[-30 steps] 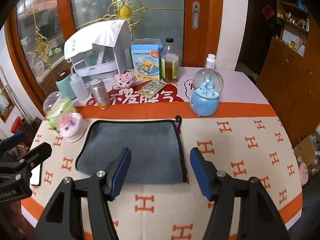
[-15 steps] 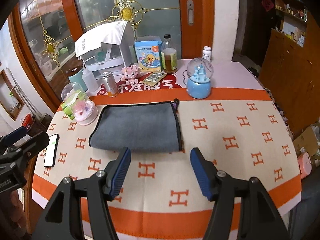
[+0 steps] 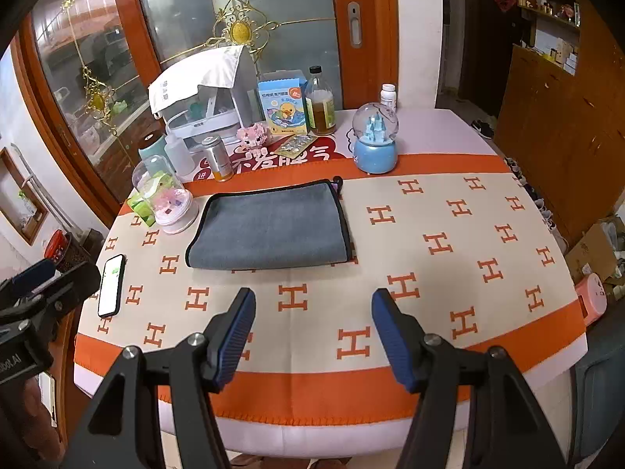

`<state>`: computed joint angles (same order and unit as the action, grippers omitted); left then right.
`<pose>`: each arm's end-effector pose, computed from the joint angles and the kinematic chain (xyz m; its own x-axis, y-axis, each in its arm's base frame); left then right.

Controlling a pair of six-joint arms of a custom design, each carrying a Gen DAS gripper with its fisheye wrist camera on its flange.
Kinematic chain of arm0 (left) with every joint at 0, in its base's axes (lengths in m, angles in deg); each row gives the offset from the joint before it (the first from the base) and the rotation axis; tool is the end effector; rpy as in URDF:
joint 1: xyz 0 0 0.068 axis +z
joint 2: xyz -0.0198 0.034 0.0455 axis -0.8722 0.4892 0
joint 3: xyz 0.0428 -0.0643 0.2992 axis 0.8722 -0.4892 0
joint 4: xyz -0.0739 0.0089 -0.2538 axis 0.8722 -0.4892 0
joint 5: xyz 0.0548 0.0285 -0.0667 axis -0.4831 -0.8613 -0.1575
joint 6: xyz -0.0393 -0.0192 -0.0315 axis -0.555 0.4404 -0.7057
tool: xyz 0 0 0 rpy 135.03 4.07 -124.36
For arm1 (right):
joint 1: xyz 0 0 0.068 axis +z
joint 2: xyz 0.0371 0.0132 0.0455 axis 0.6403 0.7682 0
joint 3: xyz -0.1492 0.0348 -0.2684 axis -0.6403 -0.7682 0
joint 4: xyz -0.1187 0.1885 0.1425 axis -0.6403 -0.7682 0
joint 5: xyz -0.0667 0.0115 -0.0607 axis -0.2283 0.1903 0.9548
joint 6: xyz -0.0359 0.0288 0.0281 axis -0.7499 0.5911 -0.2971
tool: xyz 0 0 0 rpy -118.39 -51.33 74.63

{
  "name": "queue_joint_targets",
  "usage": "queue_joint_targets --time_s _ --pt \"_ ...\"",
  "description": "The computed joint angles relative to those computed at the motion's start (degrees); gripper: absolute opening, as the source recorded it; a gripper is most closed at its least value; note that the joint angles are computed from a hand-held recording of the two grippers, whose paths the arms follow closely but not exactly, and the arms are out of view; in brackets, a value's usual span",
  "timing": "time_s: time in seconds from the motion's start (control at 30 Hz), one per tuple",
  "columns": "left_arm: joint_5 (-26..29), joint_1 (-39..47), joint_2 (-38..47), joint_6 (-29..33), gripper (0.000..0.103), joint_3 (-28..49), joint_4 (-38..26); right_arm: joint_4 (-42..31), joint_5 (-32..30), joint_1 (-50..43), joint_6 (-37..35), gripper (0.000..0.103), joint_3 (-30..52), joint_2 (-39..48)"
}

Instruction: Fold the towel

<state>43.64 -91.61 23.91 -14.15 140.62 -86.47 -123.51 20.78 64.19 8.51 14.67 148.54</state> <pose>0.3590 -0.2142 0.4052 -0.7212 0.2884 -0.6298 0.4209 0.9046 -0.0678 0.2785 0.1115 0.3752 -0.7192 0.3695 -0.5884 0.3874 0.9163 0.1018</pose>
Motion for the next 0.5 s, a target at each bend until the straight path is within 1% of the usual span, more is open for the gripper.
queue_joint_targets --time_s 0.1,0.33,0.5 --pt "-0.2 0.0 -1.5 -0.3 0.102 -2.3 0.4 -0.6 0.9 1.4 0.8 0.062 0.1 -0.4" --pt "-1.2 -0.2 -3.5 -1.5 0.102 -5.5 0.6 -1.9 0.0 4.1 2.8 0.062 -0.1 -0.3" --pt "-3.2 -0.9 -4.2 -2.4 0.102 -7.0 0.5 -3.0 1.8 6.5 2.9 0.062 0.4 -0.2"
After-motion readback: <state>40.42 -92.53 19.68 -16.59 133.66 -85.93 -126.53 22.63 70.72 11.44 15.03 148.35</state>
